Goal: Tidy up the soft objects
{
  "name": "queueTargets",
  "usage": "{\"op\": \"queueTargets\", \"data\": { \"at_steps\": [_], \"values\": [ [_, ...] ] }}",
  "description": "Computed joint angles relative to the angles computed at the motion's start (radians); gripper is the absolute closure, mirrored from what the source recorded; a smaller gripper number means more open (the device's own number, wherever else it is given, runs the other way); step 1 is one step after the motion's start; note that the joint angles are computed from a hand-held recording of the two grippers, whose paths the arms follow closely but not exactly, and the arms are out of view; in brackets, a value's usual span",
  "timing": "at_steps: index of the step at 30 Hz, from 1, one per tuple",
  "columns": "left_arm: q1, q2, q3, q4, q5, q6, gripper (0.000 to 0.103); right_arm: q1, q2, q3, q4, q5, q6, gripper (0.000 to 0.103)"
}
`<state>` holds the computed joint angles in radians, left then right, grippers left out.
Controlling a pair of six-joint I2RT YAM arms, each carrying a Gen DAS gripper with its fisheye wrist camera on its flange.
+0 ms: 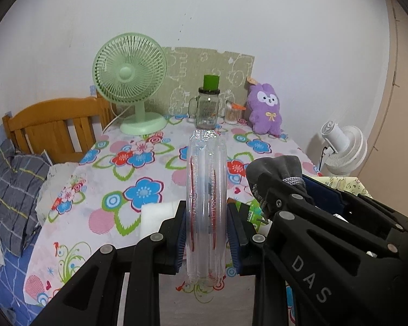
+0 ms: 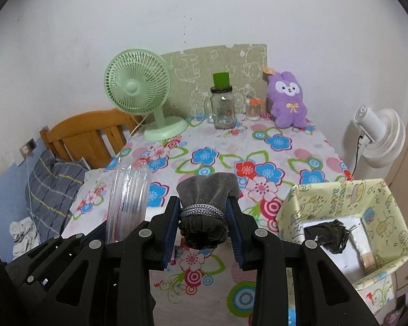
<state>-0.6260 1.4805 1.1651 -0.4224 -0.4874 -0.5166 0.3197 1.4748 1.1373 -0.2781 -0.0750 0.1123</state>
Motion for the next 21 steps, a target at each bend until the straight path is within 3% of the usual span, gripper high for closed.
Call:
{"op": "queueTargets", "data": {
  "at_steps": [21],
  "values": [
    [-0.074,0.067,0.112,-0.039,-0.103,-0.005,0.076,-0.088,-0.059,-0.004,0.001,-0.034,-0.056,0.065]
  ]
}}
